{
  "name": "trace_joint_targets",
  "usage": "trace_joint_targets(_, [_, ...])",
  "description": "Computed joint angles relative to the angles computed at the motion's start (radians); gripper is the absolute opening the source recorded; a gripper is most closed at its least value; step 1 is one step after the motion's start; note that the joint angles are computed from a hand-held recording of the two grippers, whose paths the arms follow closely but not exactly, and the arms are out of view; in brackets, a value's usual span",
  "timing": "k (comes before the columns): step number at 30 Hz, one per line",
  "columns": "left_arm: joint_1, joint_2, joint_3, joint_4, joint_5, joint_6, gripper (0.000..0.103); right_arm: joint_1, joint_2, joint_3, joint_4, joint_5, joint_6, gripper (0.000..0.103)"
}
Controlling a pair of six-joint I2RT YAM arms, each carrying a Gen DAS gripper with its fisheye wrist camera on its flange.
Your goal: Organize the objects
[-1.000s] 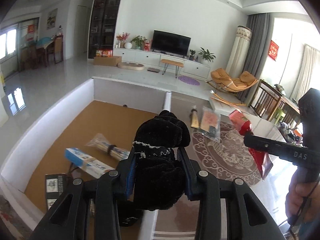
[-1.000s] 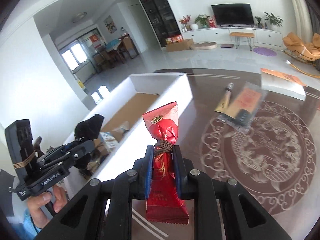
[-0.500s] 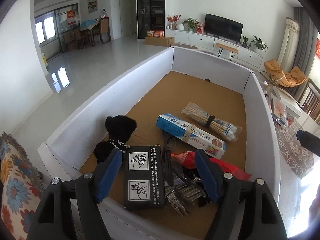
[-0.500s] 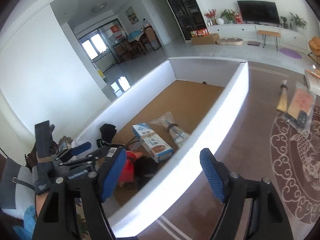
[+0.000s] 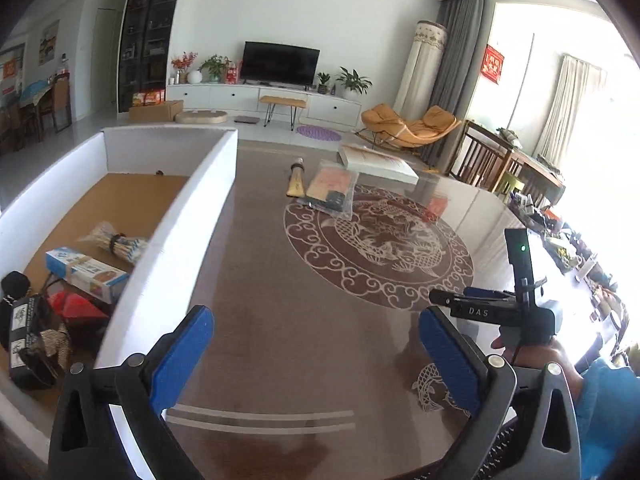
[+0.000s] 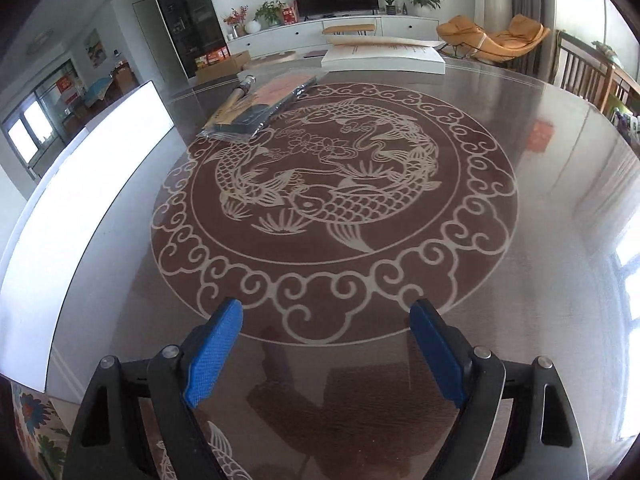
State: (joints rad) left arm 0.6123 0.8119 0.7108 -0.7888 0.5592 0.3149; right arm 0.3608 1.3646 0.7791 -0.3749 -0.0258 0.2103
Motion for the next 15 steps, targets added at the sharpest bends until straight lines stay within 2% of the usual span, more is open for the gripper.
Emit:
trace_joint_targets(3, [-0.195, 0.078, -0.093, 0.164, -0.194, -0.135, 0.103, 0.013, 0.001, -0.017, 0.024, 0.049, -0.005, 0.086])
trace_joint_targets(7, [-0.313, 0.238, -0.142, 0.383, -0.428, -0.209, 0.103, 0.035, 0.027, -0.015, 0.051, 0.079, 0.009, 0.091])
trace_joint_targets(9, [-0.327, 0.328, -0.139, 0.474, -0.483, -0.195, 0.103, 0.029, 0.074, 0.036, 0.037, 0.043, 0.01, 0.091])
trace_joint_targets(11, [-0.336, 0.398, -0.122, 0.517, -0.51, -0.186, 0.103, 0.027, 0.151, 0.132, 0.012, 0.006, 0.02, 0.091])
trace_joint_targets(15, [-0.34, 0.472, -0.105, 0.554, -0.526, -0.179, 0.103, 0.015, 0.391, 0.453, -0.102, -0.066, 0.062, 0.091])
